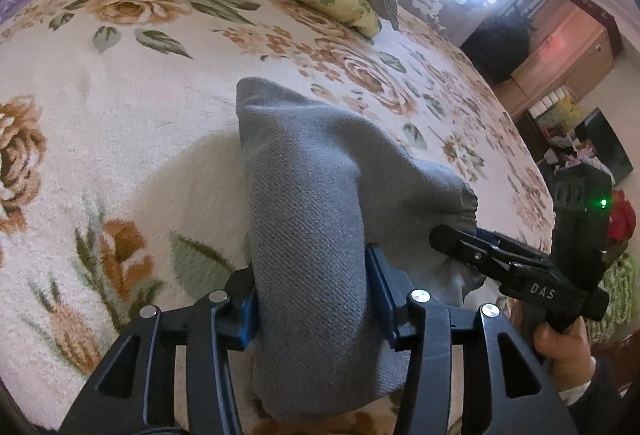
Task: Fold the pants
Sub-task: 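Lower the bundle onto the bed and open both grippers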
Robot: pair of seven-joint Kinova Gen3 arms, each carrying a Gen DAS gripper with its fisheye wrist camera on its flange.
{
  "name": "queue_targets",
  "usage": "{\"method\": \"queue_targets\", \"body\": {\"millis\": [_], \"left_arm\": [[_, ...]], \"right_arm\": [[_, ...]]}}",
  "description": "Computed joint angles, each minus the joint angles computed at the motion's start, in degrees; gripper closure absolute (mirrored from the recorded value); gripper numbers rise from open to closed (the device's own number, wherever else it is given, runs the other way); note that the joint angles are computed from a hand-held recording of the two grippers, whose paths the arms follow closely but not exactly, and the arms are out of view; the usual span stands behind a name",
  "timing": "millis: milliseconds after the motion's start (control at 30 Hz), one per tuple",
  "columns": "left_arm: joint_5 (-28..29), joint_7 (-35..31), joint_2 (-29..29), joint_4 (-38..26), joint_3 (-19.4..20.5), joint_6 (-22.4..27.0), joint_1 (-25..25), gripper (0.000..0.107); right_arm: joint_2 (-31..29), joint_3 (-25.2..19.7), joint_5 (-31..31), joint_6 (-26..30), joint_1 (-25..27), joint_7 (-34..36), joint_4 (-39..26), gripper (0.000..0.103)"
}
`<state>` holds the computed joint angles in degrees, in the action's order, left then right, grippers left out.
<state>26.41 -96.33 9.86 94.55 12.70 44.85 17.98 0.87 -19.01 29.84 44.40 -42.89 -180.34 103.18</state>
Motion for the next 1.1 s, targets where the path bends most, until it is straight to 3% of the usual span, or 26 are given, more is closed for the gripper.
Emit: {"method": "queue_targets", "body": {"millis": [200, 300, 433, 633, 900, 1100], "left_arm": [[4.75, -3.94, 0.42, 1.47, 0.14, -0.11, -2.23, 0.057], [0.52, -0.21, -1.03, 0.90, -0.41, -0.08, -0.22, 0.057], [-3.84, 4.06, -2.96, 0.79, -0.75, 0.12, 1.42, 0.057], [-9.16, 8.20, -5.68, 2.12, -1.17, -0.95, 2.39, 0.057], [-10.59, 8.27, -6.38, 3.54, -1.23, -0.30, 2.09, 0.057], [-11.08, 8.98, -7.72, 4.64, -1.28, -0.38, 2.03, 0.057]], "right_arm": [[0.21, 0.44, 1.69, -1.99, -0.31, -1.39, 1.72, 0.031], [-0.50, 0.23, 0.75, -2.03, -0.06, -1.10, 1.33, 0.031], [-3.29, -1.94, 4.80, -0.64, -0.32, -5.73, 1.51, 0.031], [-4.58, -6.09, 8.29, 6.75, -0.59, -6.81, -1.21, 0.030], [2.02, -4.56, 2.21, 12.75, -2.55, 1.59, -5.80, 0.030], [-0.19, -2.40, 3.05, 12.40, -5.93, -2.63, -3.62, 0.030]]}}
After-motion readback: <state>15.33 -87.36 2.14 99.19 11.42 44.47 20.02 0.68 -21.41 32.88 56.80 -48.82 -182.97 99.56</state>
